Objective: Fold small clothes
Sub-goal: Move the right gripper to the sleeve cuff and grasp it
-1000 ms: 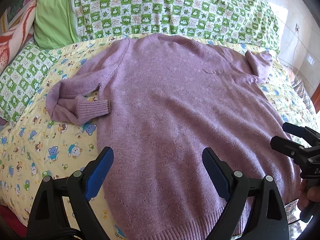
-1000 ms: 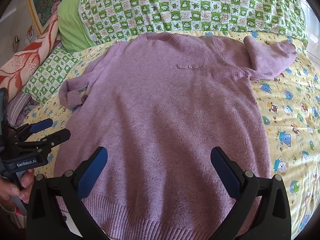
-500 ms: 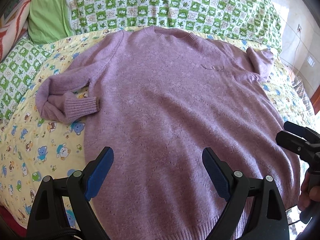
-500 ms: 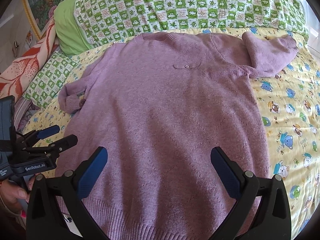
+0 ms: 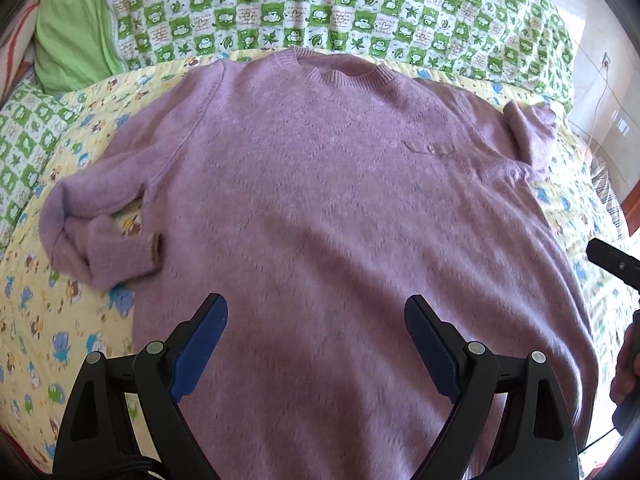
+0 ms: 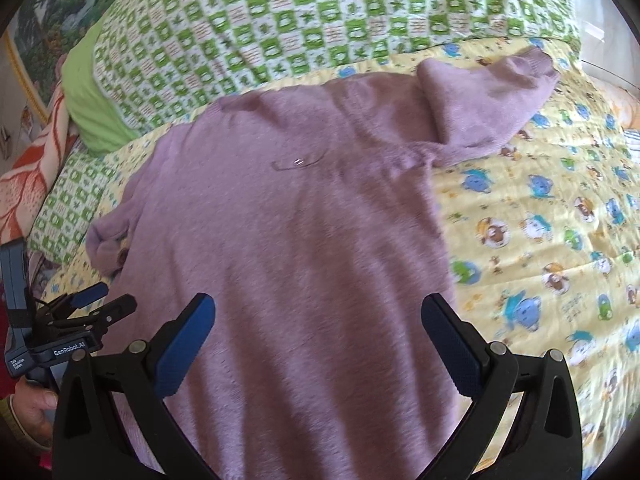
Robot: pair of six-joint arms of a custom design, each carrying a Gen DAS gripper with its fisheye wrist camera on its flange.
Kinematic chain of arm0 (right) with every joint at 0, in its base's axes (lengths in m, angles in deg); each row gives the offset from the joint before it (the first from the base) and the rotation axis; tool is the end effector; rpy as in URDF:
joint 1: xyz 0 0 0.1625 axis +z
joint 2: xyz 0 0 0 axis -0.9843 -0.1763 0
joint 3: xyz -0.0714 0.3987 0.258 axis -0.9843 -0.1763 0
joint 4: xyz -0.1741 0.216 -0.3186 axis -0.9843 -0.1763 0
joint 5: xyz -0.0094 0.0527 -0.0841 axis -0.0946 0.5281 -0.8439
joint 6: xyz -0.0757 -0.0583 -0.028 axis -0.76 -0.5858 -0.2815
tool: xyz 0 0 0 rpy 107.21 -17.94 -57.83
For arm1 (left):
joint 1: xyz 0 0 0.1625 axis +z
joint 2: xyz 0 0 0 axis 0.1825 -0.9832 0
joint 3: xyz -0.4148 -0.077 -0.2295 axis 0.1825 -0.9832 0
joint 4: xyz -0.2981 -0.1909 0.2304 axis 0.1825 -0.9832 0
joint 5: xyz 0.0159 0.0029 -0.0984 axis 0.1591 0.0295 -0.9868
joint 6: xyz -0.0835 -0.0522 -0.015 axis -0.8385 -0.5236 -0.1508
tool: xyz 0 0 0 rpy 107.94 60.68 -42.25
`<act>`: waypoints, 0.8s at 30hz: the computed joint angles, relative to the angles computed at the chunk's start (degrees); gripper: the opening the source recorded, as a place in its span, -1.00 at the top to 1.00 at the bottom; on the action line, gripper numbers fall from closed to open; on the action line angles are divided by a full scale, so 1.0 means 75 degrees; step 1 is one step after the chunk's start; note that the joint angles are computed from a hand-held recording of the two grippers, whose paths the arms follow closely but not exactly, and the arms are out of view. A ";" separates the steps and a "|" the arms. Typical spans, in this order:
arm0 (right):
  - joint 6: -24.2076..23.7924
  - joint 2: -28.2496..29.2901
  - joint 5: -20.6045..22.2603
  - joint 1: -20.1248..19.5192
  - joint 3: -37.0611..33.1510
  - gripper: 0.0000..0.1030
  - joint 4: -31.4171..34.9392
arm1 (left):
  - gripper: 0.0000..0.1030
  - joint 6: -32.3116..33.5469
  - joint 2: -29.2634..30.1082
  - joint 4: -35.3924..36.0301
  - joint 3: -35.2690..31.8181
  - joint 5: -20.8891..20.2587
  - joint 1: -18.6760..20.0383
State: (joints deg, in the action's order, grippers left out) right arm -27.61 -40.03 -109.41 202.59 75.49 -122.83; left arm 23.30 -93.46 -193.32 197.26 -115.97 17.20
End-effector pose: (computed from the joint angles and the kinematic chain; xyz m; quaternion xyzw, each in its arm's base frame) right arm 0.1958 -0.2012 0.2152 -0.0098 -0.8790 0.3919 0.2715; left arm -0.2916 -0.3802 0.1350 0.1941 0.9076 -0.2383 0.2860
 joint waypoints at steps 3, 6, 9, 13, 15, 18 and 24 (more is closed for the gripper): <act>-0.0403 -0.0499 0.0012 -0.0458 0.0021 -0.99 -0.0083 | -0.77 0.0256 0.0209 -0.0170 -0.0291 0.0054 0.0221; -0.0850 -0.1061 0.0047 -0.1040 -0.0021 -0.99 -0.0147 | -0.77 0.0576 0.0474 -0.0247 -0.0681 0.0089 0.0474; -0.1402 -0.1699 0.0222 -0.1751 -0.0127 -0.99 -0.0194 | -0.77 0.0915 0.0768 -0.0351 -0.1128 0.0067 0.0757; -0.2232 -0.2615 0.0725 -0.2870 -0.0460 -0.99 -0.0161 | -0.77 0.1376 0.1209 -0.0520 -0.1810 0.0109 0.1115; -0.2602 -0.3163 0.1287 -0.3560 -0.0663 -0.99 -0.0048 | -0.77 0.1586 0.1388 -0.0612 -0.2085 0.0124 0.1256; -0.2760 -0.4015 0.2583 -0.4912 -0.1048 -0.99 0.0242 | -0.77 0.1897 0.1685 -0.0699 -0.2540 0.0158 0.1493; -0.2757 -0.4493 0.4059 -0.6782 -0.2207 -0.57 0.1163 | -0.77 0.2190 0.2253 -0.0602 -0.3440 0.0292 0.1981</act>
State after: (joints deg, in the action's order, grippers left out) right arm -48.28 -73.73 -78.97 151.72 58.94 -114.10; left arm 39.72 -76.57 -197.83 171.46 -113.79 32.05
